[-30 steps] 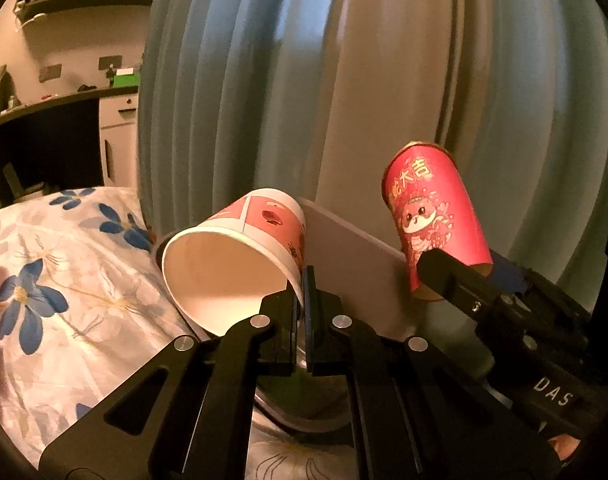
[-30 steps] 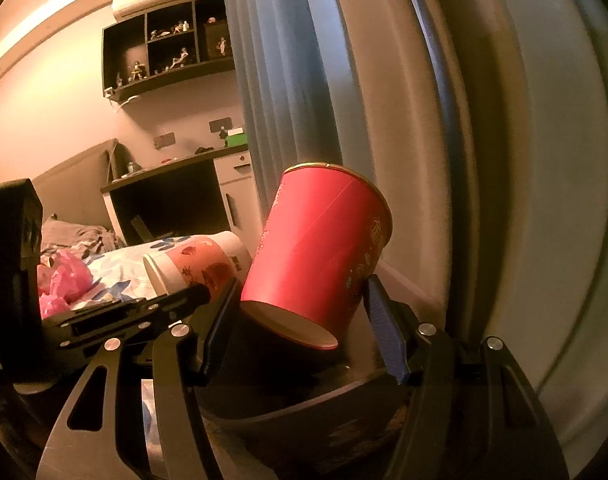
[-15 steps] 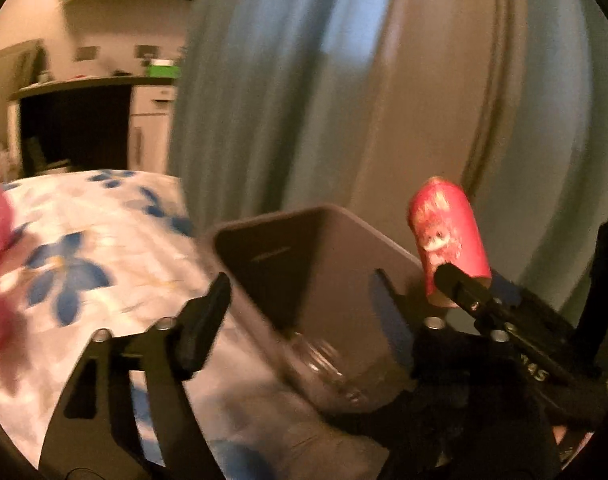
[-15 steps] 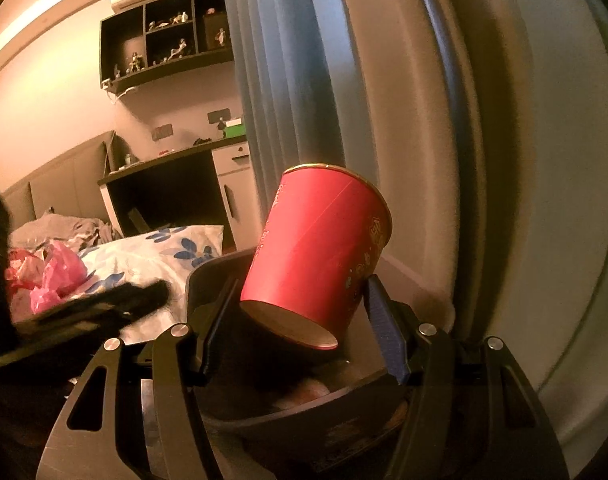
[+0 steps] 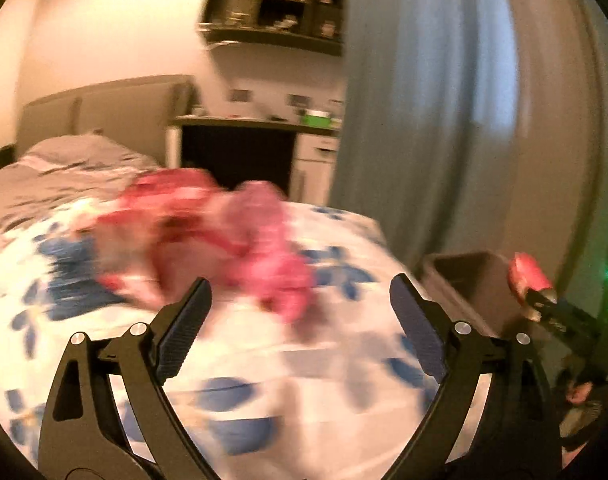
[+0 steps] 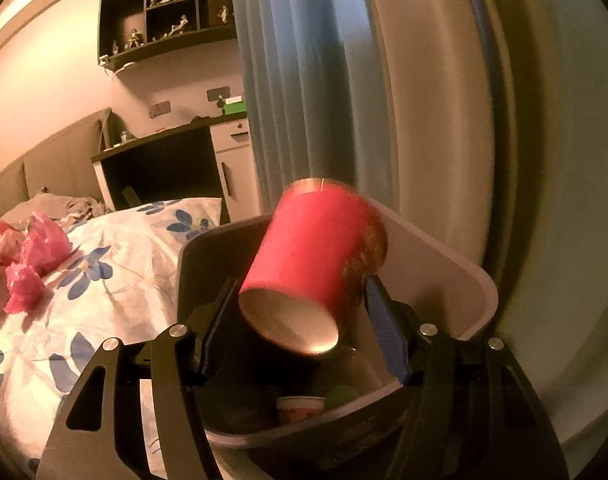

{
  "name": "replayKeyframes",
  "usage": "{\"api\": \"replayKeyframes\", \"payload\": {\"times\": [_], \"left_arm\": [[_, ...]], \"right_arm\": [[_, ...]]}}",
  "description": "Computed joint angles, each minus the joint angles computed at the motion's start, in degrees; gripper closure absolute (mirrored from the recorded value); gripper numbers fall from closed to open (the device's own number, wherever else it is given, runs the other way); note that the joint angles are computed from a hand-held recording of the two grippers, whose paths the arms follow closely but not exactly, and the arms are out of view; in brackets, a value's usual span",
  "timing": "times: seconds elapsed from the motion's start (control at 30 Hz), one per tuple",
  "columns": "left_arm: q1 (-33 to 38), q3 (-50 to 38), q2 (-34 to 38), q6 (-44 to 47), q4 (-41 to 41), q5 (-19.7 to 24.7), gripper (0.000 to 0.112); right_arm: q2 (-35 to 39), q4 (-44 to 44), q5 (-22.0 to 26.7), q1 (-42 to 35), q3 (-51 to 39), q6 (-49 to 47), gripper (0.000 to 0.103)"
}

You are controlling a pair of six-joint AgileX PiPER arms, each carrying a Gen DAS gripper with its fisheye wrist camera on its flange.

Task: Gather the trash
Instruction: 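Return both open grippers to the remaining bags on the bed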

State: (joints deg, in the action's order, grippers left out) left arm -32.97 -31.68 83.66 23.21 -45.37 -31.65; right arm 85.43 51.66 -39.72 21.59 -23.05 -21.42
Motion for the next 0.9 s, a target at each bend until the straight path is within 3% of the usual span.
{"api": "replayKeyframes", "payload": {"times": [0.07, 0.2, 0.47, 0.7, 0.9], "left_arm": [[4.3, 0.9, -1.7, -1.2, 1.0, 2.0, 0.023], [10.3, 2.4, -4.6, -4.7, 4.5, 4.3, 0.023], [12.3, 4.6, -7.4, -5.1, 5.8, 4.0, 0.023], [17.0, 7.1, -10.7, -5.5, 7.5, 4.7, 0.023], [25.3, 8.5, -13.1, -11.4, 15.5, 8.3, 0.023]], "right_arm": [[-0.2, 1.8, 0.1, 0.3, -0.2, -1.1, 0.035], [-2.1, 7.9, -1.8, 3.7, -0.7, -5.1, 0.034], [-3.7, 12.4, -5.7, 18.2, -4.2, -9.8, 0.034], [4.8, 8.8, -1.1, 24.2, -14.3, -9.6, 0.033], [11.5, 9.7, 4.2, 25.9, -23.5, -13.6, 0.033]]}}
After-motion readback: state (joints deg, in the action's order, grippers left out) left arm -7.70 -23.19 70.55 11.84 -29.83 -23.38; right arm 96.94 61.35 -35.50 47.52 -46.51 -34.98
